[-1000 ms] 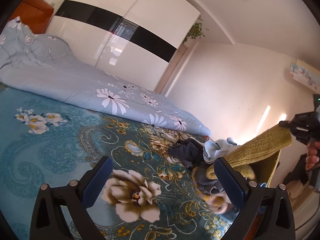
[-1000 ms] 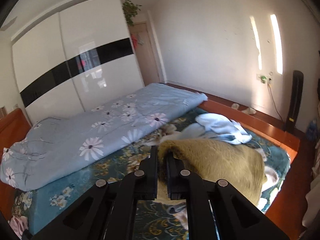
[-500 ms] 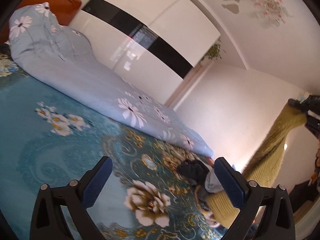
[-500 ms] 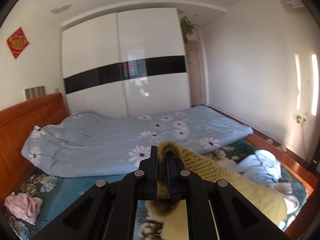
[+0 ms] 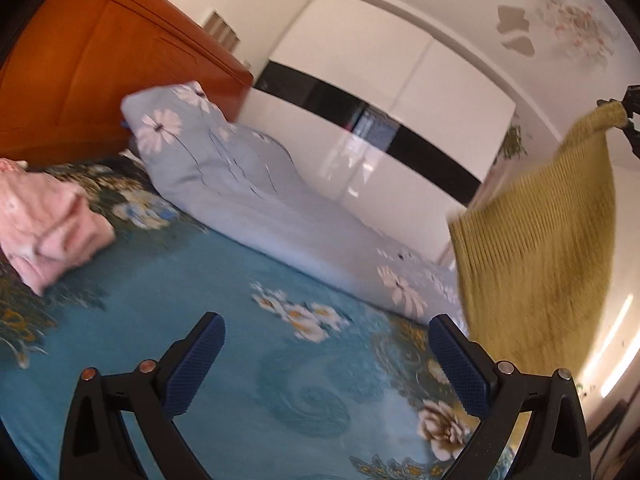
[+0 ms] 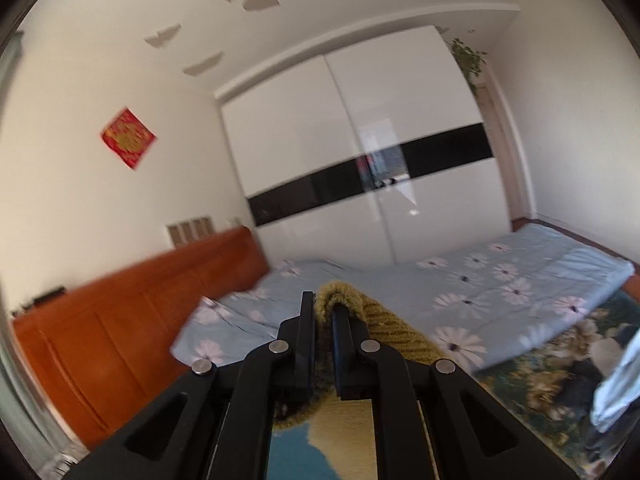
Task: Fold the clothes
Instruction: 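Lift the yellow sweater with the right gripper and drop it on the open blanket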
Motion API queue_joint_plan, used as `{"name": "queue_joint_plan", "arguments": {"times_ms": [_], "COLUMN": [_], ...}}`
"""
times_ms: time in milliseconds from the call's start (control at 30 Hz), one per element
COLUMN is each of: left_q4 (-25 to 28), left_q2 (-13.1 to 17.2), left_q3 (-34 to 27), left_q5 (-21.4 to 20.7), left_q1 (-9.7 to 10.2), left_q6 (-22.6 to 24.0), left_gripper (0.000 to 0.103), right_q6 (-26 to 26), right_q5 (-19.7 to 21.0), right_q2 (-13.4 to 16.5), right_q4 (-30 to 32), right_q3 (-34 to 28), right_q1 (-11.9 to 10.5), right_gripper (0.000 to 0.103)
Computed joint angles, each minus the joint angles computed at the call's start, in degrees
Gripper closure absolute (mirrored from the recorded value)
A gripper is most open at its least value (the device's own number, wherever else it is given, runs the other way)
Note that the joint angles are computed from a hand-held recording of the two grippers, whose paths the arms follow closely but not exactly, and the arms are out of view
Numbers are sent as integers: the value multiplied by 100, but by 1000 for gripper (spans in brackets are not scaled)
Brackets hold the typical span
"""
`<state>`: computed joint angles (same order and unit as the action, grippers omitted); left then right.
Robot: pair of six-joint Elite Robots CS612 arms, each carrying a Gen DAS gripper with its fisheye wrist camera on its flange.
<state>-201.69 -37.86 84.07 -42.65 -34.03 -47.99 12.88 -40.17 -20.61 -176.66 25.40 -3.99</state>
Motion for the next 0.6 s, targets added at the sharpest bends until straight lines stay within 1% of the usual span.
{"name": "queue_joint_plan", "arguments": {"times_ms": [33,100,133,200,233,300,367,400,467,567,600], "left_q4": [-65,-20,2,86,180,398,698,878,1193,1765,1947], "left_q2": [-78,-205,-260,-358,-393,-427,-448,-442,-424,-371,-345], "left_q3": [108,253,327,459,524,635,727,750,767,751,731], "left_q5": [105,372,480,553,566,538,418,329,138,-273,-397], "left_q1": [-17,-63,-86,-110,-126,-158,-168,-167,-152,-81,-55], "left_q6": [40,89,111,132,96,-8,-185,-293,-470,-837,-957], "left_gripper": [0,0,0,0,0,0,0,0,0,0,0], "right_q6": [180,463,539,544,443,72,-349,-513,-794,-969,-1013], "right_q5": [182,309,341,438,480,552,539,469,286,-232,-444], "right_q2": [81,192,253,400,441,534,700,793,1068,1375,1516], "right_q4": [-67,-260,-243,85,325,1061,2045,2433,3233,3787,4039], "right_q3": [-202,-411,-494,-645,-629,-581,-648,-682,-948,-1127,-1293], "right_q1": [-17,-49,-67,-103,-123,-162,-197,-223,-277,-394,-443], "right_gripper": [96,96,96,96,96,96,96,96,96,96,96]}}
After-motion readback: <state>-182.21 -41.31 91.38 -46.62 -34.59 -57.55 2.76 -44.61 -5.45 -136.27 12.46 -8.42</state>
